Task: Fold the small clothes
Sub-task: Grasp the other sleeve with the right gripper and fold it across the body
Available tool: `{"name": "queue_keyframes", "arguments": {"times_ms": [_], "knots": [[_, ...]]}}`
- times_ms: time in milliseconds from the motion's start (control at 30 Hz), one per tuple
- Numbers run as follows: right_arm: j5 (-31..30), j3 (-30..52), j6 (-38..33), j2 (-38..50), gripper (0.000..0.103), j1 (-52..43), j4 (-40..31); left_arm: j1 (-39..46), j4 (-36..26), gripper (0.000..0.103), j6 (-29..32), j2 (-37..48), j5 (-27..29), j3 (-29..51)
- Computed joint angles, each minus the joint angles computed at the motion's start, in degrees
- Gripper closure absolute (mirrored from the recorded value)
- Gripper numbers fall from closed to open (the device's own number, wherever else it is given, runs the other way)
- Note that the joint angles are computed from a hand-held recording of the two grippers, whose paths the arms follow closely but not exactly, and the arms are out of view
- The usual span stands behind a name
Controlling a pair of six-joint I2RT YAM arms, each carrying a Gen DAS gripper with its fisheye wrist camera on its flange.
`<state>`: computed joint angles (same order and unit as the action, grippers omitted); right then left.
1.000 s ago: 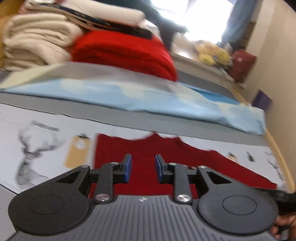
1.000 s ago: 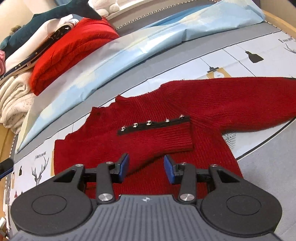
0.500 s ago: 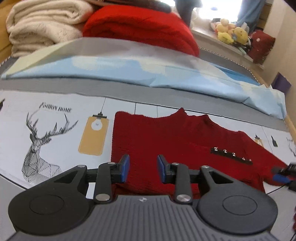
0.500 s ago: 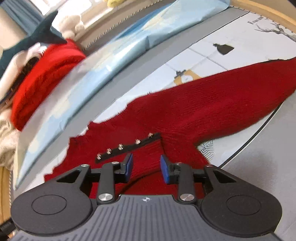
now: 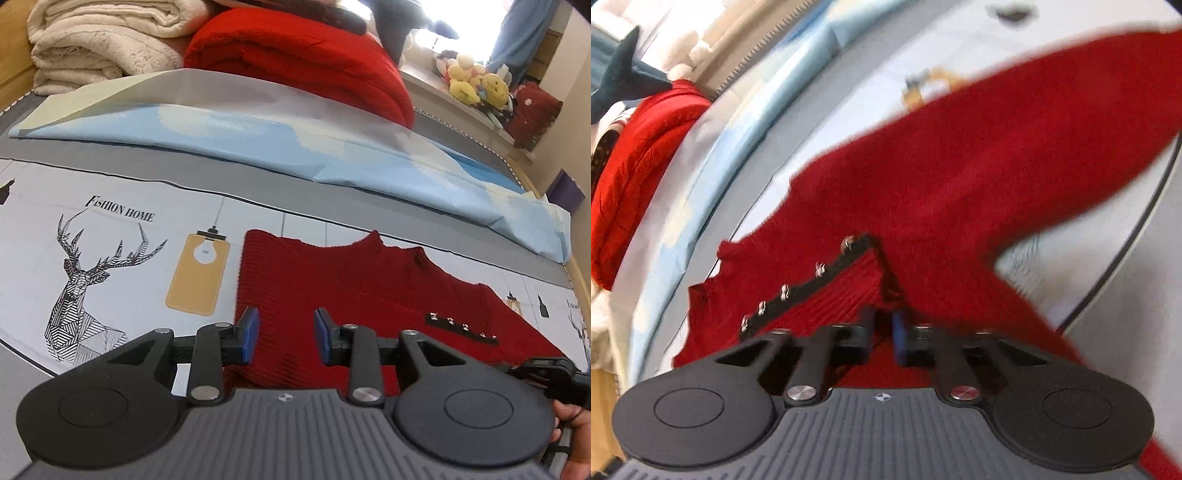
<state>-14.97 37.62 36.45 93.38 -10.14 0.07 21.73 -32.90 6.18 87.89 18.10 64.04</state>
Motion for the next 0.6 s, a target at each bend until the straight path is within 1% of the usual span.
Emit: {"name": "queue_keyframes", "arguments": {"times_ms": [133, 200, 233, 267, 333, 367, 400, 467, 533, 567, 600], "knots": [[0.67, -3.08, -1.73, -8.78, 0.097, 0.29, 5.03, 0.88, -1.23, 0.067, -0.72, 1.92, 0.56, 1.61], [4.01, -3.56, -5.31, -11.79, 0.097, 1.05, 6.22, 0.88, -1.53, 0.067, -0.75, 2.31, 0.95, 1.84], [6.32, -2.64, -6.95, -11.67, 0.097, 1.05, 4.44, 0.74, -1.52, 0.067, -0.66, 2.33, 0.91, 1.76], [7.37, -1.27, -7.49, -10.22, 0.096, 0.71, 2.11, 0.57, -1.34, 0.067, -0.56, 2.3, 0.74, 1.52], [7.31, 1.95, -6.8, -5.93, 0.095, -0.81, -3.72, 0.2, -1.11, 0.067, -0.37, 2.19, 0.31, 1.04], [8.49, 2.25, -5.5, -5.32, 0.092, -1.01, -4.84, 0.05, -1.07, 0.067, -0.43, 2.18, 0.17, 0.89], [10.39, 2.02, -4.74, -5.73, 0.093, -0.62, -5.01, -0.08, -1.04, 0.067, -0.54, 2.22, 0.06, 0.84], [12.6, 0.83, -5.43, -7.47, 0.092, 1.0, -3.02, -0.29, -0.87, 0.067, -0.69, 2.2, -0.01, 0.72], [10.19, -0.55, -6.98, -8.36, 0.091, 1.79, 0.63, -0.64, -0.72, 0.067, -0.75, 2.13, -0.13, 0.55], [6.72, -1.19, -7.84, -8.23, 0.089, 0.82, 1.6, -0.85, -0.64, 0.067, -0.81, 2.09, -0.26, 0.4], [4.01, -0.56, -8.1, -6.26, 0.088, 0.21, 1.33, -1.0, -0.66, 0.067, -0.76, 2.18, -0.36, 0.39]]}}
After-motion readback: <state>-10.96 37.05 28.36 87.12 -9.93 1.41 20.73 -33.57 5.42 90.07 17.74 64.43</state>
